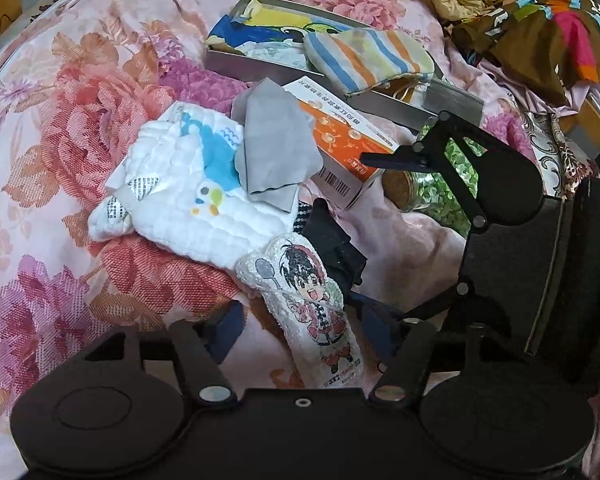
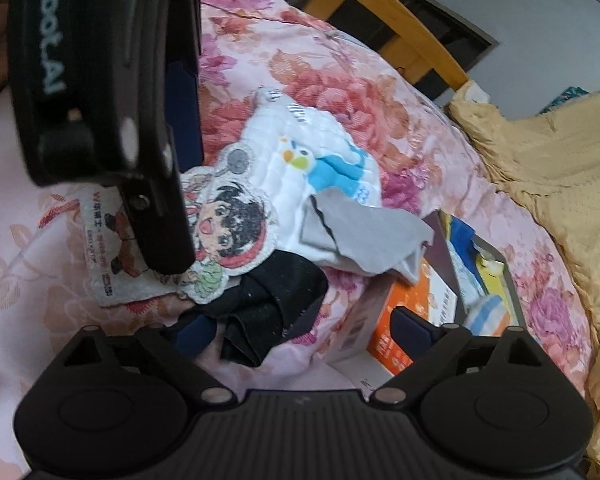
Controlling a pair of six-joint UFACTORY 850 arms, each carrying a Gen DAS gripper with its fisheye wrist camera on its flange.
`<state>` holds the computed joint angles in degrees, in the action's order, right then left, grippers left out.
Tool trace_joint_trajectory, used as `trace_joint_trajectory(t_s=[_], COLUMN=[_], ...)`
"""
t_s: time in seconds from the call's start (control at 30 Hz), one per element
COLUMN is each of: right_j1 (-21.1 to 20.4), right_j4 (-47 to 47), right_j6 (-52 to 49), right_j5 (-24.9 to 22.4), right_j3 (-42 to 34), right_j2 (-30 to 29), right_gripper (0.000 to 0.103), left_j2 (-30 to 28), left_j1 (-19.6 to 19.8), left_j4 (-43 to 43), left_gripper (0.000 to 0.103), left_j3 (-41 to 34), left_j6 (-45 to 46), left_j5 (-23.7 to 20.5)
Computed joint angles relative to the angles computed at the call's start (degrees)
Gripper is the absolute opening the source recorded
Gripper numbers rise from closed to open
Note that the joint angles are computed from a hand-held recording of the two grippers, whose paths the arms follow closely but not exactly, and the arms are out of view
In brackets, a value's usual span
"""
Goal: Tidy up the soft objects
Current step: 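Close the left tool on the anime-print sock while the right tool grasps the black sock, then lift the anime-print sock with the left tool while the right tool lifts the black sock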
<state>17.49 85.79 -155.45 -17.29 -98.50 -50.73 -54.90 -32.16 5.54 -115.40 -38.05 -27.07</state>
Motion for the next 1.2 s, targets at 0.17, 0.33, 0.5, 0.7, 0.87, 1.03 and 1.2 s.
trace_joint_trajectory(t_s=[0.17,0.33,0.5,0.7,0.87,1.03,1.2], right_j1=[-0.12,-0.21,-0.07,-0.52,-1.11,-0.91,-0.80], right_j4=[-8.14,-13.51,-17.90,-22.58,-21.75,-20.84,-20.77], right_j6=[7.31,12.29,15.62,25.22,28.87,27.39,30.67], right_j5=[-1.86,-3.35,-4.25,-5.42,-5.70,-5.74,-5.88], right_j3=[-1.68,-3.43,-4.61,-7.02,-8.69,-8.12,-8.66], right_j2=[-0.81,-1.74,-2.49,-3.46,-4.08,-4.05,-4.60], right_gripper=[0.087,0.083,0.077,0.070,0.066,0.057,0.054], left_j2=[-0.97,-1.75,-1.77,-1.39,-0.93,-0.30,-0.19], left_j1=[0.37,0.47,0.28,0.18,0.04,-0.51,-0.39], left_j4=[-0.98,-0.67,-0.71,0.56,2.21,7.39,7.04], left_gripper=[0.053,0.046,0.037,0.035,0.033,0.029,0.028], left_j3=[-1.23,-2.04,-2.01,-1.30,-0.53,0.01,0.24], left_j6=[-0.13,-1.11,0.02,-0.92,-1.89,-5.37,-5.55], left_j5=[-0.82,-1.12,-0.57,0.29,1.20,1.46,1.82])
